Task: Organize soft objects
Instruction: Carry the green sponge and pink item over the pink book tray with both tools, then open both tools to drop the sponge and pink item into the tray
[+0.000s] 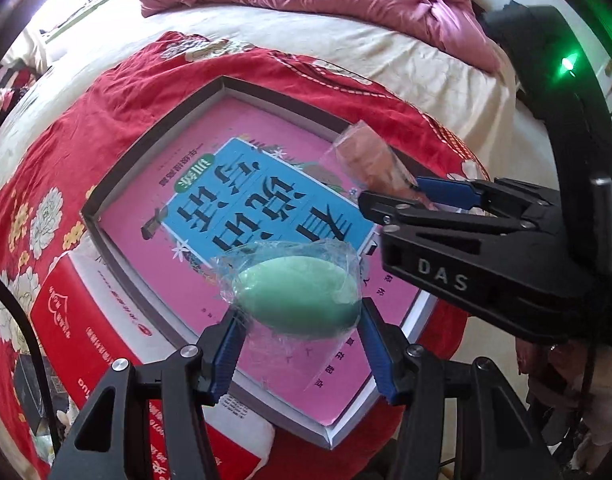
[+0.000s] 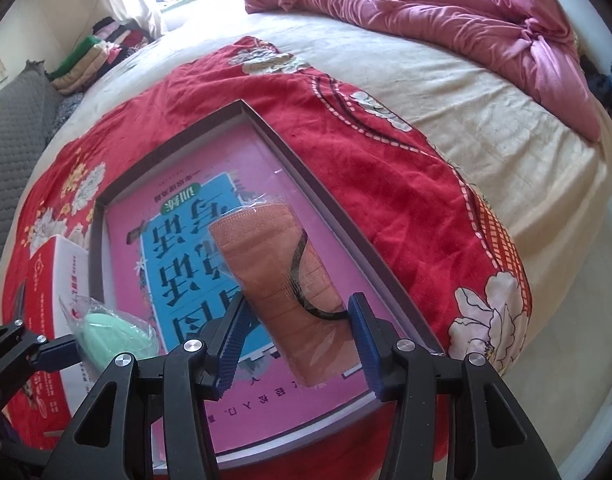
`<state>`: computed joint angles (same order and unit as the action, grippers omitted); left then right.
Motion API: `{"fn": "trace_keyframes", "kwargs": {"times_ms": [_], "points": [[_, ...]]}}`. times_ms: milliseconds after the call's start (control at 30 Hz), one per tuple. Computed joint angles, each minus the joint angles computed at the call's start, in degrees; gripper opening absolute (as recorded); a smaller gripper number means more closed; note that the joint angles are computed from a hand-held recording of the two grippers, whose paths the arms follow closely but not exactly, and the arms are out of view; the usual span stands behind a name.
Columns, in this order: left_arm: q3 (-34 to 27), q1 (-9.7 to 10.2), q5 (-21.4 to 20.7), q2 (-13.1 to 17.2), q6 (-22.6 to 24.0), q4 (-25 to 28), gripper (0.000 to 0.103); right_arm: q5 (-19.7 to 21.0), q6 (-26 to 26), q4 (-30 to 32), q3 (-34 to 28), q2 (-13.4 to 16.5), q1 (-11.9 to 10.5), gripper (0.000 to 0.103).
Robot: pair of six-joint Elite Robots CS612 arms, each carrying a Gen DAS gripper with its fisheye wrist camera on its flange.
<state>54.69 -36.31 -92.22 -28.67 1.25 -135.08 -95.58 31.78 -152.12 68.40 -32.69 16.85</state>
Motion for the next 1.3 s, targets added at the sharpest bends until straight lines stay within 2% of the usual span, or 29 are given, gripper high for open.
{"fn": "trace_keyframes", "kwargs": {"times_ms": [300, 667, 767, 1100, 1300], "points": [[-0.4, -0.53, 1.0, 0.5, 0.6, 0.9, 0.056, -1.0, 1.0, -0.2, 0.6, -0.2, 0.1, 0.056], [-1.9, -0.95, 4.7, 1.6, 0.6, 4.1, 0.056, -3.4, 3.4, -4.1, 3.6, -2.4, 0.2, 0.061], [-1.4, -1.05, 5.7, 1.4, 0.8, 3.5, 0.058, -3.1, 3.6, -4.4, 4.1, -2.8, 0.3, 0.066], [0.4, -0.67, 4.2, 0.2, -0.4, 1.0, 0.067, -5.1, 3.8, -4.8, 5.0, -3.7, 0.8, 0.069], [3.6, -0.43, 3.5, -1.6, -1.8, -2.9, 0.074, -6.6, 4.0, -5.4, 5.3, -4.4, 1.3, 0.073]]}}
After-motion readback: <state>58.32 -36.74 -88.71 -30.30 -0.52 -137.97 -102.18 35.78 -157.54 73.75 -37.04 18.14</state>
